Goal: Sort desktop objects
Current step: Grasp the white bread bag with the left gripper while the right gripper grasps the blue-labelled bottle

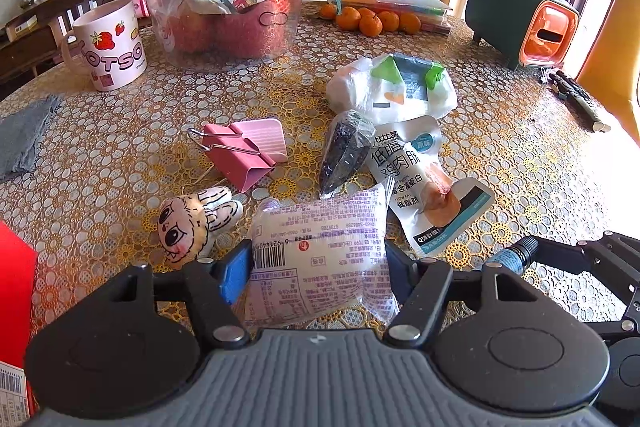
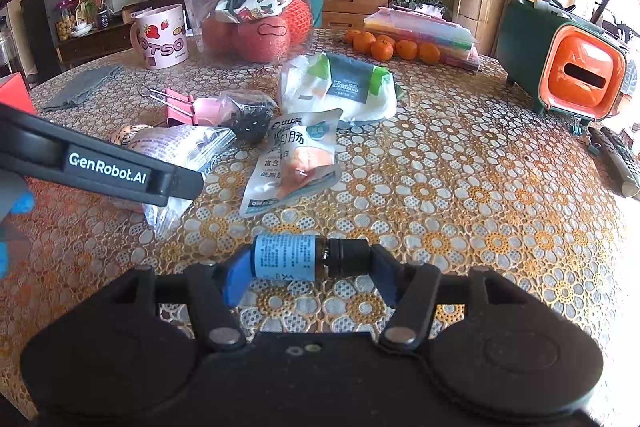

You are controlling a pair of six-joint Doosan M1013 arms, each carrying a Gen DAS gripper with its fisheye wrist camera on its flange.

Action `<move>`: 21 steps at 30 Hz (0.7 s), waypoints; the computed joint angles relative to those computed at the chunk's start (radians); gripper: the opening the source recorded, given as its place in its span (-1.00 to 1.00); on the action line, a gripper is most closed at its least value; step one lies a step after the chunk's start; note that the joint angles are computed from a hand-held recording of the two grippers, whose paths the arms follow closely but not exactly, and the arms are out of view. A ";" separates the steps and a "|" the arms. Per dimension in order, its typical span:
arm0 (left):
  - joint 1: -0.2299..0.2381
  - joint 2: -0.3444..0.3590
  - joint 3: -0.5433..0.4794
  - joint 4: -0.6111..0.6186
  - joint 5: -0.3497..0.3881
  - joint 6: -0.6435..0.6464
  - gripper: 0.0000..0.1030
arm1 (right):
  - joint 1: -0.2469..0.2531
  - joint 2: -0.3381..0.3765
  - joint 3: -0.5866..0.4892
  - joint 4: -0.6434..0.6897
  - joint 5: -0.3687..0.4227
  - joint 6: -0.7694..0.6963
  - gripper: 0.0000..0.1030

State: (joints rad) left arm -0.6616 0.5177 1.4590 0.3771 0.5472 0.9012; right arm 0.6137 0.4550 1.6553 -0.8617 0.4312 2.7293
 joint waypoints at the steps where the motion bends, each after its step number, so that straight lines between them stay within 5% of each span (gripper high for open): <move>1: -0.001 -0.003 0.003 0.006 0.001 -0.007 0.31 | 0.000 -0.003 0.002 0.001 -0.002 0.002 0.18; 21: -0.031 -0.140 0.130 0.145 0.000 -0.192 0.31 | 0.033 -0.081 0.030 -0.016 -0.005 0.040 0.18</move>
State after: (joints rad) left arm -0.6927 0.3774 1.5893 0.5221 0.5468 0.7087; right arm 0.6462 0.3737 1.6849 -0.8781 0.4258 2.7690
